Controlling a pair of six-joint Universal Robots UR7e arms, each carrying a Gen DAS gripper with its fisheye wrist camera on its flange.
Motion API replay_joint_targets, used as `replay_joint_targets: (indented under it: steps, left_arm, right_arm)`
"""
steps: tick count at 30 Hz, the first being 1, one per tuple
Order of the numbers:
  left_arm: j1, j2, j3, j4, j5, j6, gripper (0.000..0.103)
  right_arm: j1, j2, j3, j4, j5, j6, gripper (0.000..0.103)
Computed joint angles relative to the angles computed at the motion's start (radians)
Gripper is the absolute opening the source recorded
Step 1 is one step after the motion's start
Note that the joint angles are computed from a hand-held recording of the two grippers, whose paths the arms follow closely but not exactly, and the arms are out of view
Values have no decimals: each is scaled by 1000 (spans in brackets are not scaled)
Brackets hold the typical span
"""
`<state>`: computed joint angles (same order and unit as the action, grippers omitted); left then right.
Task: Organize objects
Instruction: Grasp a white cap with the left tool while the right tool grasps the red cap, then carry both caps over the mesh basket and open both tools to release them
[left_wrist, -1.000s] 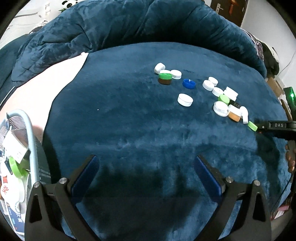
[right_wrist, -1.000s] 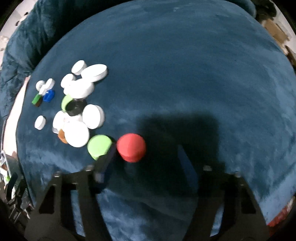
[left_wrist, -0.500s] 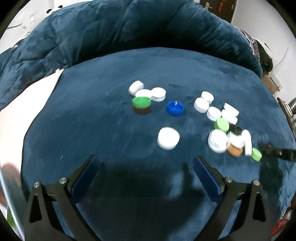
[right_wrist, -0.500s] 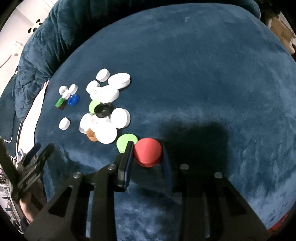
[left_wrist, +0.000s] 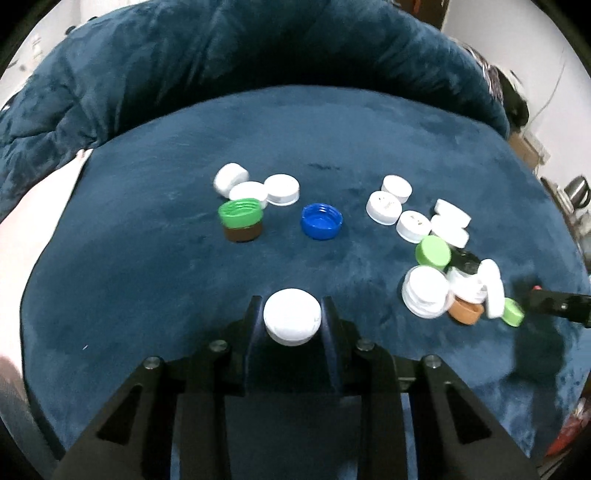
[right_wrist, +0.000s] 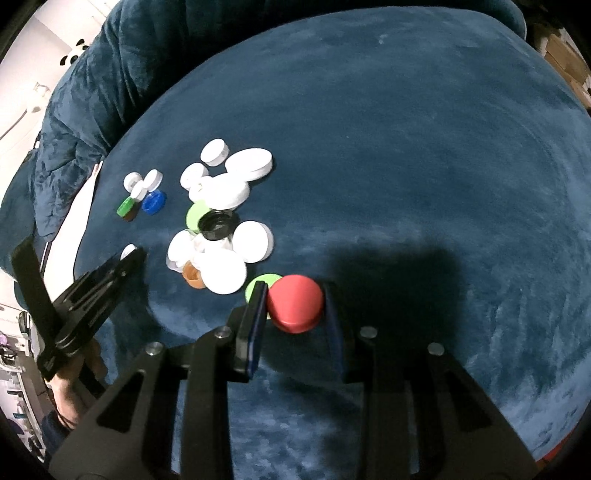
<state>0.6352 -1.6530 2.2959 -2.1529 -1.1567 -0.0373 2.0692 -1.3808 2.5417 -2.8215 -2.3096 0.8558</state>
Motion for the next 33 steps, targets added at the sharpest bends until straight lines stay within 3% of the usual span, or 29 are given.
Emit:
replay_joint_targets:
  steps: [10,16,24,33]
  left_arm:
    - [-42,-290,-69,278,75,-102,31]
    - [6,-412,-178,426,161,-164,31]
    - [172,-448,-331,461,272,-157,31]
    - [293,-402,-387,404,307,-77,31]
  right_arm:
    - [115,152,-132,-1,16,-8,31]
    - [199,327,-294,-9,64,-79,31]
    - [285,583,-566,20,172,-226,31]
    - [308,803,-827,29,359,-381,31]
